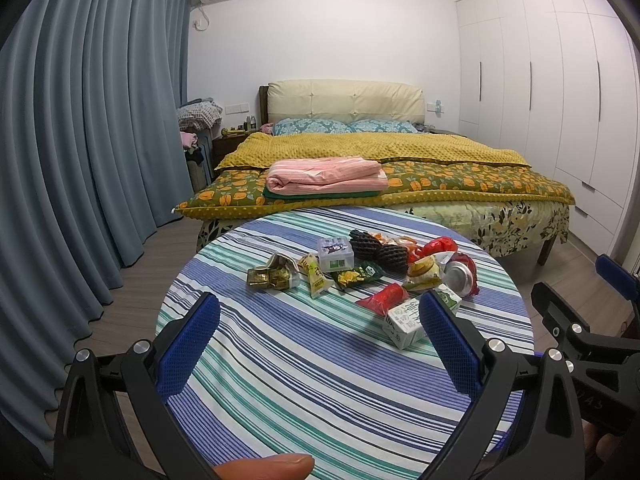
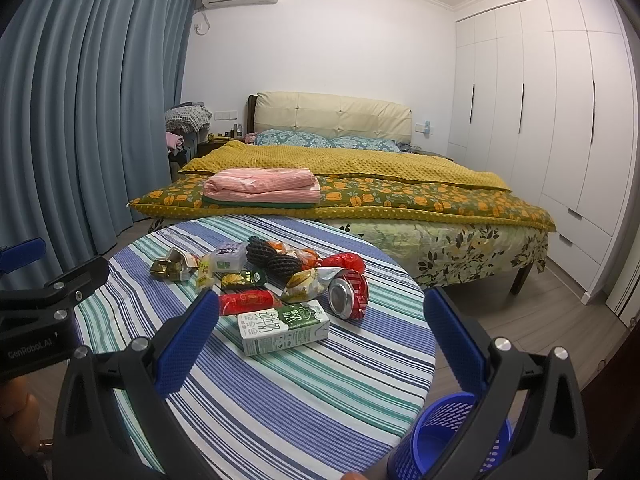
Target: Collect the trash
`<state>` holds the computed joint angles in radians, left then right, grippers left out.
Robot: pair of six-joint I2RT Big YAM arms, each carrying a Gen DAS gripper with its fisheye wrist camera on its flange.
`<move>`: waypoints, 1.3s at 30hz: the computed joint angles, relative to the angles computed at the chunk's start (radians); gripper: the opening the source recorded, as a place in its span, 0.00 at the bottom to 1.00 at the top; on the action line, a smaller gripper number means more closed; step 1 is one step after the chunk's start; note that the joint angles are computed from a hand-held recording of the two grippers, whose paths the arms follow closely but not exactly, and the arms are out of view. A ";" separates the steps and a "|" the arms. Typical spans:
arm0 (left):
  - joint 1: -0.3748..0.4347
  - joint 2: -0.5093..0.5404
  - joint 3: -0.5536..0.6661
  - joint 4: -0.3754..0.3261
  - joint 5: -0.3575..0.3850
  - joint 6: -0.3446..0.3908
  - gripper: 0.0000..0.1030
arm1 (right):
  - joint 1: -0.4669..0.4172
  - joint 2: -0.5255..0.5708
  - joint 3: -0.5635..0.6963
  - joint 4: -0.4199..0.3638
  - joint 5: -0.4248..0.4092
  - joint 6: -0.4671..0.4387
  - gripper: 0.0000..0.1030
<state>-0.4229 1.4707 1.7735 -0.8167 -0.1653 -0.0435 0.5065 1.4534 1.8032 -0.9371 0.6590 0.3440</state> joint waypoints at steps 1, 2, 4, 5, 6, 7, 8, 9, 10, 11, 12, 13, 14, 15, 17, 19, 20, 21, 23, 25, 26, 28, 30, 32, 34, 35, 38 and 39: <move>0.000 0.000 0.000 0.000 0.000 0.000 0.96 | 0.000 0.001 0.001 0.000 0.000 0.000 0.96; 0.001 0.001 0.000 0.001 0.001 0.001 0.96 | 0.000 -0.001 0.000 -0.001 0.000 0.001 0.96; 0.001 0.001 0.000 0.000 0.001 0.001 0.96 | 0.000 -0.003 -0.001 -0.002 0.001 -0.001 0.96; 0.001 0.001 0.000 0.000 0.001 0.001 0.96 | 0.000 -0.002 0.001 -0.002 0.001 -0.001 0.96; 0.001 0.001 0.000 0.000 0.001 0.001 0.96 | 0.000 -0.001 0.002 -0.003 0.001 -0.001 0.96; 0.001 0.001 0.000 0.000 0.002 0.000 0.96 | 0.000 -0.001 0.002 -0.002 0.001 -0.001 0.96; 0.001 0.001 0.000 0.000 0.001 0.001 0.96 | 0.000 -0.002 0.002 -0.003 0.002 -0.002 0.96; 0.001 0.001 0.000 0.000 0.001 0.001 0.96 | 0.000 -0.002 0.003 -0.006 0.001 -0.002 0.96; 0.001 0.001 0.000 0.000 0.001 0.001 0.96 | 0.000 0.000 0.003 -0.004 0.001 -0.001 0.96; 0.001 0.001 0.001 -0.001 0.002 0.000 0.96 | 0.000 -0.001 0.004 -0.006 0.001 0.000 0.96; 0.001 0.001 0.002 -0.002 0.002 0.000 0.96 | 0.001 0.000 0.003 -0.004 0.002 -0.001 0.96; 0.001 0.001 0.002 -0.003 0.002 -0.001 0.96 | 0.000 -0.003 0.004 -0.006 0.002 -0.003 0.96; 0.001 0.001 0.001 -0.001 0.002 0.000 0.96 | 0.001 -0.001 0.003 -0.003 0.002 -0.003 0.96; 0.001 0.001 0.001 -0.001 0.002 0.000 0.96 | 0.001 0.000 0.003 -0.003 0.002 -0.002 0.96; 0.001 0.001 0.001 -0.001 0.002 0.000 0.96 | 0.000 0.000 0.004 -0.005 0.001 -0.002 0.96; 0.001 0.001 0.001 -0.001 0.002 0.000 0.96 | 0.001 0.001 0.004 -0.004 0.003 -0.002 0.96; 0.001 0.001 0.001 -0.001 0.002 0.001 0.96 | 0.001 0.000 0.004 -0.005 0.002 -0.002 0.96; 0.001 0.001 0.001 -0.001 0.002 0.001 0.96 | 0.001 -0.001 0.004 -0.006 0.002 -0.002 0.96; 0.002 0.002 0.002 -0.002 0.003 0.000 0.96 | 0.001 -0.001 0.005 -0.008 0.003 -0.003 0.96; 0.001 0.002 0.002 -0.003 0.002 -0.001 0.96 | 0.001 -0.003 0.005 -0.010 0.002 -0.003 0.96; 0.002 0.002 0.002 -0.002 0.003 0.000 0.96 | 0.001 -0.001 0.006 -0.008 0.002 -0.003 0.96; 0.001 0.001 0.001 -0.002 0.003 -0.001 0.96 | 0.002 0.000 0.005 -0.006 0.003 -0.003 0.96; -0.008 -0.004 -0.008 0.002 -0.005 -0.005 0.96 | 0.002 0.000 0.006 -0.007 0.004 -0.002 0.96; -0.008 -0.004 -0.008 0.002 -0.005 -0.005 0.96 | 0.002 -0.001 0.005 -0.007 0.003 -0.002 0.96; -0.012 -0.006 -0.010 0.000 -0.007 -0.008 0.96 | 0.002 -0.003 0.006 -0.010 0.005 -0.003 0.96; -0.013 -0.007 -0.012 0.001 -0.008 -0.009 0.96 | 0.002 -0.001 0.006 -0.007 0.004 -0.003 0.96; -0.013 -0.007 -0.012 0.001 -0.008 -0.008 0.96 | 0.002 0.000 0.007 -0.008 0.004 -0.003 0.96; -0.013 -0.007 -0.012 0.001 -0.008 -0.008 0.96 | 0.002 0.001 0.006 -0.007 0.004 -0.004 0.96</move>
